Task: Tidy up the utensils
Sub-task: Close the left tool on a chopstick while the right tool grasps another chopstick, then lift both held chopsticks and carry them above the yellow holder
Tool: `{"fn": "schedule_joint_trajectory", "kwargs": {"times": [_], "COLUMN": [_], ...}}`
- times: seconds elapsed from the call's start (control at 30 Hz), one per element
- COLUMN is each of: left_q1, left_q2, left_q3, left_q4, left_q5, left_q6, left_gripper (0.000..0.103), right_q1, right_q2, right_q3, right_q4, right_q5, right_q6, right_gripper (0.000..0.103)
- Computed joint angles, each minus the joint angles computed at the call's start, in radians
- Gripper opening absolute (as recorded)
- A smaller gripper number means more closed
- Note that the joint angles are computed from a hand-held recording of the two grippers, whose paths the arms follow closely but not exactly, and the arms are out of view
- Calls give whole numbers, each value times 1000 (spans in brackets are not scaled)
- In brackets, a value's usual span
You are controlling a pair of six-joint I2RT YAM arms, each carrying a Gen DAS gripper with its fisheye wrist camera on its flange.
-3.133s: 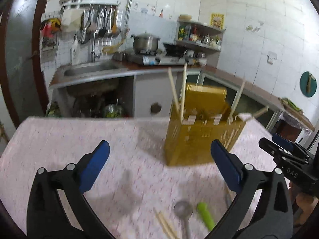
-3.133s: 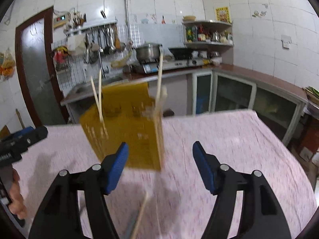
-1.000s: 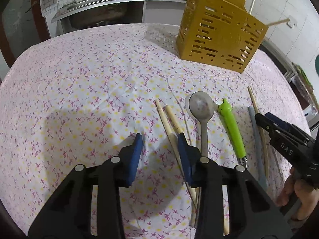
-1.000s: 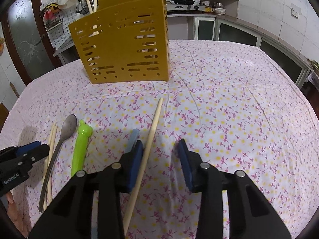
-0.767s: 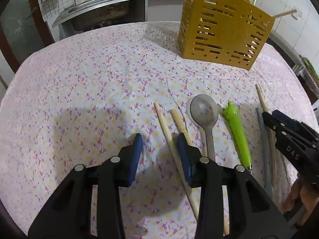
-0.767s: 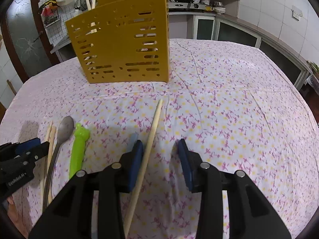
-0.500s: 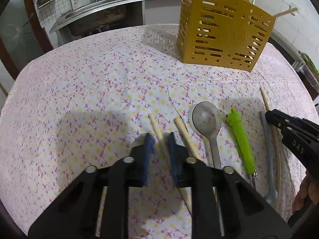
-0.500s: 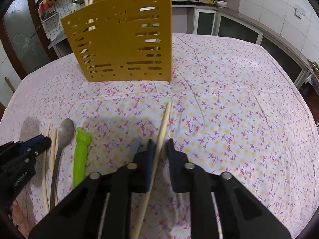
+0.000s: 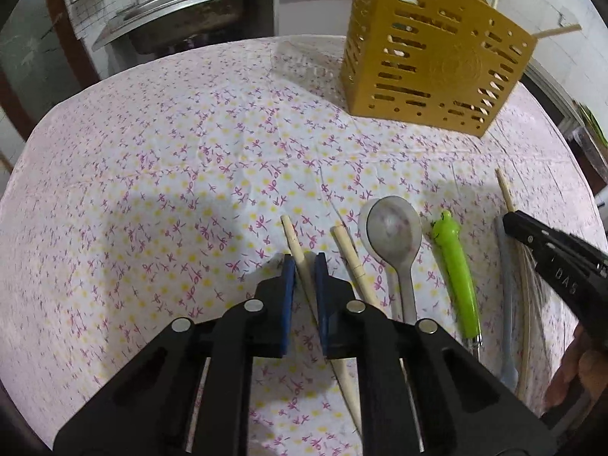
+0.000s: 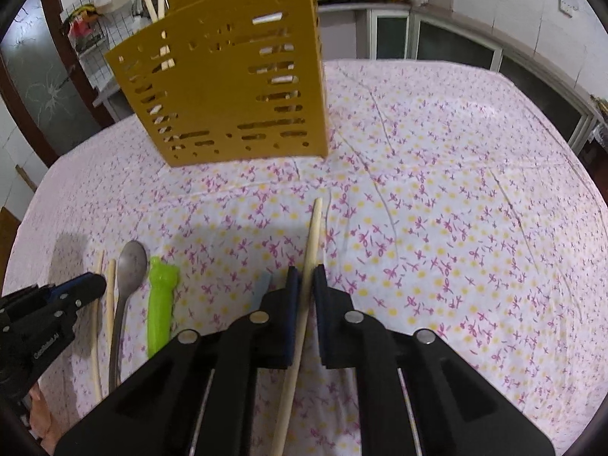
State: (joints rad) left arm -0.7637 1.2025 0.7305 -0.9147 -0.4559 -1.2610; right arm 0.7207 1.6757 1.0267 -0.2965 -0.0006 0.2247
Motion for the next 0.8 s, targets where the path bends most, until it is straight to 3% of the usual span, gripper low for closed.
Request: {"fn": "schedule_joint_trajectory", "kwargs": {"times": [0.3,0.43,0.53,0.7,0.8], "left_q1": [-108,-190,-236,-268,-290], "left_q2": [-96,-149,-194,-241,-248], "left_q3": [-75,-83,-76,-46,-23], "left_q4": [6,-59,-101,-138,-158], "left_q5": [-114,-177,-204,-264,-299], "left_q6": [-125,-189,-240,-248,-250], "left_gripper": [5,5,5,5,5], "right_q1": [-28,-24,-55,-106,-113], "right_q2": [-125,-190,-221,-295,-328], "right_q3": [-183,-221,-223,-275,-301], "right_q4": [219,252,256,314,352], "right_q5": [-32,-25,-77,-173,-178], "right_q6": [17,1,4,32,42], "right_gripper": [6,6,6,6,6]}}
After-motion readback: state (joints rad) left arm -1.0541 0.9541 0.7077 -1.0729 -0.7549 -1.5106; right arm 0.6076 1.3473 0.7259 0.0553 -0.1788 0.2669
